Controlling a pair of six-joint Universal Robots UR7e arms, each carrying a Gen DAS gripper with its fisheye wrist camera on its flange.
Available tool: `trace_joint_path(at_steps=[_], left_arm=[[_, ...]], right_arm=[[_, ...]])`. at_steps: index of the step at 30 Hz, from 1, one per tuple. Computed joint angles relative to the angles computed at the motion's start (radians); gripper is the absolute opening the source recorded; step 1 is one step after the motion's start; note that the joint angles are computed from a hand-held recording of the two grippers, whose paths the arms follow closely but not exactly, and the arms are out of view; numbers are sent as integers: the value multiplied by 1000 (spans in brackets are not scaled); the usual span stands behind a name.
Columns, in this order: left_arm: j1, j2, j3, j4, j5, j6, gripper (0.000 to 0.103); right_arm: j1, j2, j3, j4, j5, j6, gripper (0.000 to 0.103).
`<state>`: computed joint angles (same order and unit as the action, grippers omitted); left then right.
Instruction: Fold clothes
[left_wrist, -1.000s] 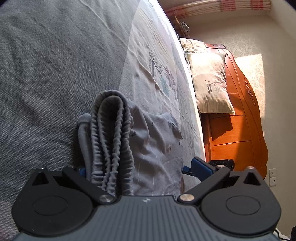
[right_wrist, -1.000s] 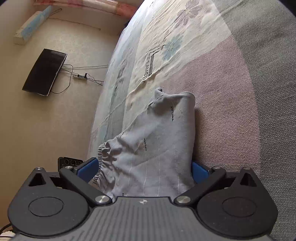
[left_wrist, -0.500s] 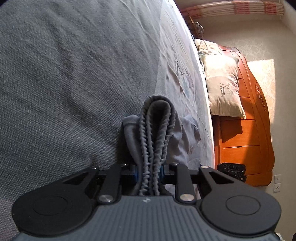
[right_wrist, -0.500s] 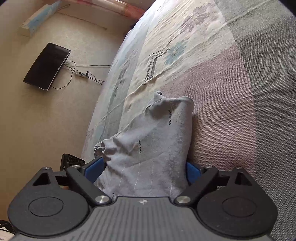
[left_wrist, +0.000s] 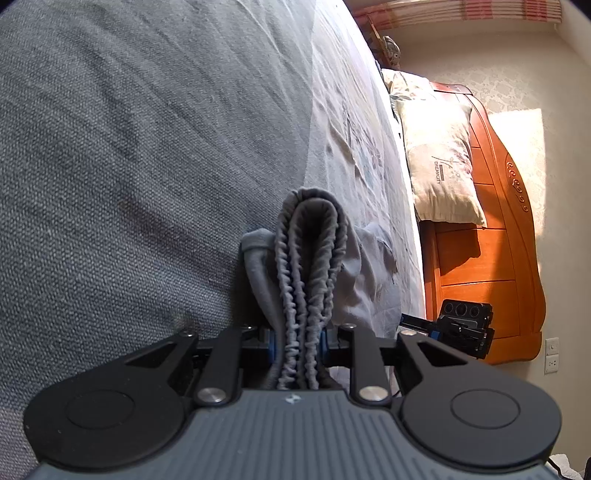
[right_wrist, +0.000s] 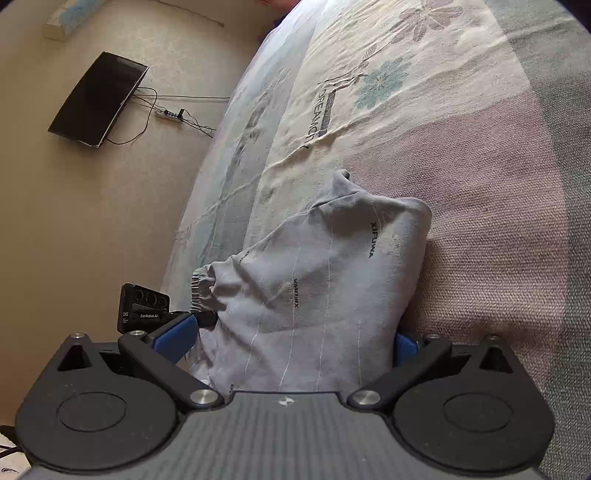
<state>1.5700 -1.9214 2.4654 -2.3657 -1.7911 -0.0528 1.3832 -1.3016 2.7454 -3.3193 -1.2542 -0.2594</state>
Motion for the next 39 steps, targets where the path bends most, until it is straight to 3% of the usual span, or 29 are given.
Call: trace_joint_path(at_steps=[1, 3, 5, 7, 9, 11, 13, 14, 16, 17, 18, 20, 23, 27, 29, 31, 33, 35, 37, 39], left_arm=[[0, -2, 1, 0, 0, 1, 24], [-2, -1, 0, 0, -2, -1, 24], [-5, 1, -3, 5, 0, -2, 24], [-9, 3, -7, 13, 2, -4, 24], [-10, 6, -11, 19, 0, -4, 24], [-14, 5, -12, 21, 1, -5, 24], [-14, 4, -9, 17, 0, -3, 24], [-14, 3, -8, 14, -2, 0, 24], [-13, 0, -4, 9, -5, 5, 24], [-16, -2, -3, 9, -2, 4, 24], [-19, -3, -4, 10, 1, 3, 24], [-18, -3, -4, 11, 1, 4, 24], [-17, -4, -4, 13, 1, 5, 24], [-10, -11, -5, 20, -1, 17, 24], [-11, -8, -6, 19, -1, 17, 24], [-12, -6, -7, 18, -2, 17, 24], [-13, -3, -8, 17, -2, 16, 24], [-14, 0, -9, 16, -3, 16, 24], [-13, 4, -11, 17, -4, 17, 24], [-12, 7, -13, 18, -5, 18, 24]], right_arm=[[-14, -8, 8, 2, 7, -25, 97], [-86, -50, 29, 31, 30, -48, 61], [-148, -71, 41, 51, 63, -25, 45], [-127, -50, 34, 29, 47, 8, 48], [-47, 3, 8, -17, 3, 35, 72], [25, 43, -24, -38, -40, 55, 83], [37, 43, -33, -23, -56, 30, 82], [20, 30, -27, -8, -54, -1, 71], [-54, 14, -1, -15, -47, -34, 28], [-121, 13, 13, -10, 1, -27, 7], [-150, 16, 20, -11, 31, -32, 7], [-149, 27, 25, -36, 34, -46, 7], [-93, 58, 22, -100, -26, -22, 8], [-120, 78, 39, -143, 7, -24, 9], [-118, 64, 40, -120, 6, -11, 11], [-116, 16, 31, -25, 6, -9, 15], [-125, -22, 34, 49, 20, -41, 26], [-118, -22, 34, 51, 19, -46, 30], [-96, 3, 17, 39, 32, -43, 41], [-63, 38, -4, 13, 41, -34, 59]])
